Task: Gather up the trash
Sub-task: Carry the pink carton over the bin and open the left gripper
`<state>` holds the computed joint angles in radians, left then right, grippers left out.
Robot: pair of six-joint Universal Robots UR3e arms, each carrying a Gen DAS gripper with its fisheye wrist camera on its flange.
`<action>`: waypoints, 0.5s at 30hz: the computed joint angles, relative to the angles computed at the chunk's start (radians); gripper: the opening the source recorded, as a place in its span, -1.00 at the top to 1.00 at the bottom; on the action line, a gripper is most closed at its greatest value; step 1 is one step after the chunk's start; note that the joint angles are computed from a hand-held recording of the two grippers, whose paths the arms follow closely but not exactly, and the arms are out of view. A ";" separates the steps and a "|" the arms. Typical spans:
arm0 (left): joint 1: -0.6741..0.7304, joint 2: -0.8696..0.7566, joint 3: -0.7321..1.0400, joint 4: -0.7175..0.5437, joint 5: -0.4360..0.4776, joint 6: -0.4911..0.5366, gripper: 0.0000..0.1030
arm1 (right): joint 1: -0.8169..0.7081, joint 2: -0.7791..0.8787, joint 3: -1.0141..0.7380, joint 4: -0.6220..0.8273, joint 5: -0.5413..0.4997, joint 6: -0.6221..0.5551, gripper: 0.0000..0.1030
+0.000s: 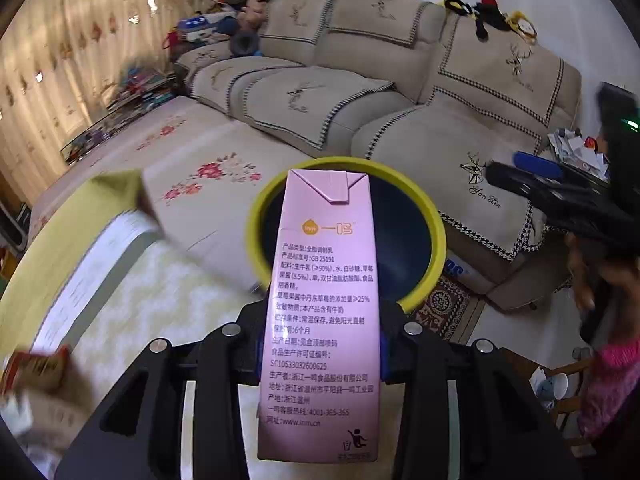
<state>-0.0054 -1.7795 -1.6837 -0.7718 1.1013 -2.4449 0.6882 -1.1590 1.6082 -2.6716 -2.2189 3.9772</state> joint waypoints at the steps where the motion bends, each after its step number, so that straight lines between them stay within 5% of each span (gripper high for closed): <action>1: -0.033 -0.048 0.055 -0.012 0.009 -0.024 0.26 | -0.007 -0.027 0.039 -0.002 0.000 0.012 -0.70; 10: -0.215 -0.372 0.416 -0.053 0.122 -0.182 0.24 | -0.047 -0.144 0.225 -0.029 0.003 0.068 -0.70; 13: -0.229 -0.432 0.491 -0.055 0.149 -0.241 -0.55 | -0.044 -0.148 0.243 -0.041 0.007 0.078 -0.70; 15: -0.208 -0.403 0.446 -0.011 0.133 -0.257 -0.66 | -0.039 -0.133 0.219 -0.035 0.010 0.073 -0.70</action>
<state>-0.2134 -2.1824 -1.2381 -0.7829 1.2343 -2.7016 0.6495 -1.2919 1.8273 -2.7066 -2.2088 4.0503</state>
